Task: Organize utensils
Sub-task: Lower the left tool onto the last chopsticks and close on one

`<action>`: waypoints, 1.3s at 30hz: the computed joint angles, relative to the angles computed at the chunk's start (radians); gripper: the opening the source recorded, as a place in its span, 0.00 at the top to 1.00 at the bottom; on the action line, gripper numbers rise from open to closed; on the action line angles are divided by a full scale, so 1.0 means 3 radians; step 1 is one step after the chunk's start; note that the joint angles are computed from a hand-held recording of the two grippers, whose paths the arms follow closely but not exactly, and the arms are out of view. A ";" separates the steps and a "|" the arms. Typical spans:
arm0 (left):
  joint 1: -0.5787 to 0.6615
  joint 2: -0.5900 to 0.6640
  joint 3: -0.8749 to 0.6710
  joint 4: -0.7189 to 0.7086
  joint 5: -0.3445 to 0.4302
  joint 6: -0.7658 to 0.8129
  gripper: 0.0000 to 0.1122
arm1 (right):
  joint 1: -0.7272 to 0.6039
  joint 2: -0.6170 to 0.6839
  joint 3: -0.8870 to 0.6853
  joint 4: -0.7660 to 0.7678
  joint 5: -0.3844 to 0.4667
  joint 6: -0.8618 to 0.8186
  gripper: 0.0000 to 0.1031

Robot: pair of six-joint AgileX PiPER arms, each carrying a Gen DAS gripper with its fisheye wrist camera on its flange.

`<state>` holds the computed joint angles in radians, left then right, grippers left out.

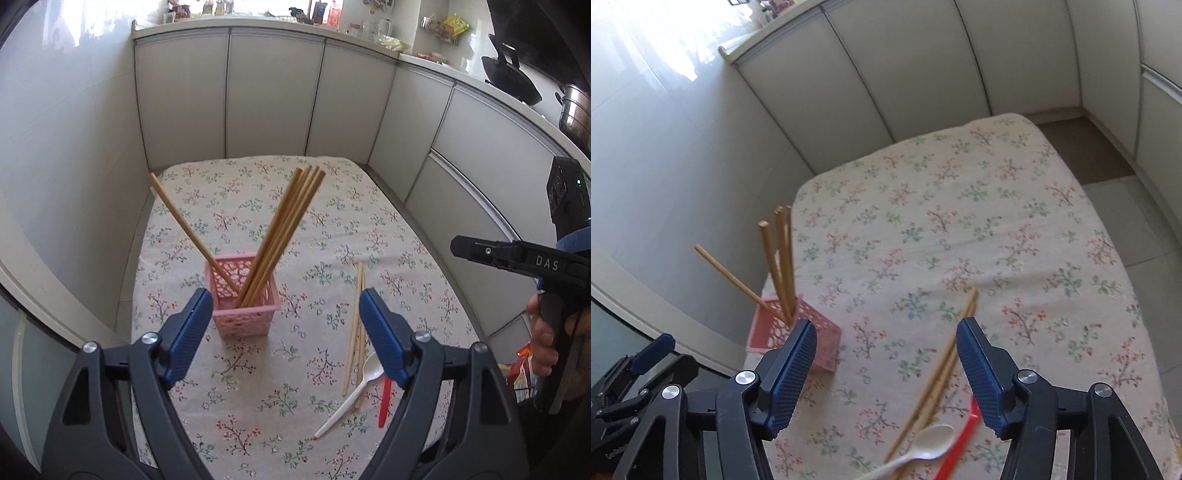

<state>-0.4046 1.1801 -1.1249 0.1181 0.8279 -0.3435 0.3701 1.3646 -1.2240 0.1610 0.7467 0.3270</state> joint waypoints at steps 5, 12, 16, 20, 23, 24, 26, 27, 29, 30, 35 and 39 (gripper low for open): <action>-0.0102 0.0131 0.0095 -0.0284 0.0065 0.0218 0.27 | -0.0275 -0.0076 0.0247 0.0192 0.0157 -0.0242 0.30; -0.0463 0.0483 0.0036 -0.0173 0.0047 0.0040 0.27 | -0.0688 -0.0101 0.0446 0.0466 0.0328 -0.0564 0.25; -0.0530 0.0774 -0.0104 -0.0227 0.0020 0.0019 0.27 | -0.0839 -0.0027 0.0504 0.0502 0.0390 -0.0627 0.23; -0.0552 0.1120 -0.0270 -0.0226 -0.0011 -0.0019 0.37 | -0.0983 0.0074 0.0538 0.0565 0.0454 -0.0699 0.23; -0.0549 0.1440 -0.0428 -0.0287 -0.0054 0.0059 0.55 | -0.1060 0.0166 0.0527 0.0591 0.0489 -0.0736 0.23; -0.0562 0.1536 -0.0475 -0.0272 -0.0070 0.0053 0.61 | -0.1074 0.0195 0.0518 0.0590 0.0494 -0.0739 0.23; -0.0580 0.1766 -0.0590 -0.0283 -0.0132 0.0111 0.70 | -0.1094 0.0266 0.0486 0.0602 0.0521 -0.0762 0.23; -0.0574 0.1848 -0.0641 -0.0301 -0.0152 0.0150 0.75 | -0.1104 0.0310 0.0464 0.0624 0.0544 -0.0787 0.23; -0.0554 0.2027 -0.0753 -0.0343 -0.0194 0.0230 0.79 | -0.1125 0.0388 0.0422 0.0663 0.0581 -0.0820 0.23; -0.0551 0.2087 -0.0800 -0.0348 -0.0209 0.0251 0.80 | -0.1134 0.0420 0.0402 0.0667 0.0602 -0.0826 0.23; -0.0513 0.2308 -0.0992 -0.0384 -0.0291 0.0408 0.81 | -0.1202 0.0523 0.0311 0.0669 0.0677 -0.0855 0.23; -0.0383 0.2543 -0.1217 -0.0550 -0.0286 0.0561 0.83 | -0.1266 0.0587 0.0271 0.0661 0.0699 -0.0864 0.23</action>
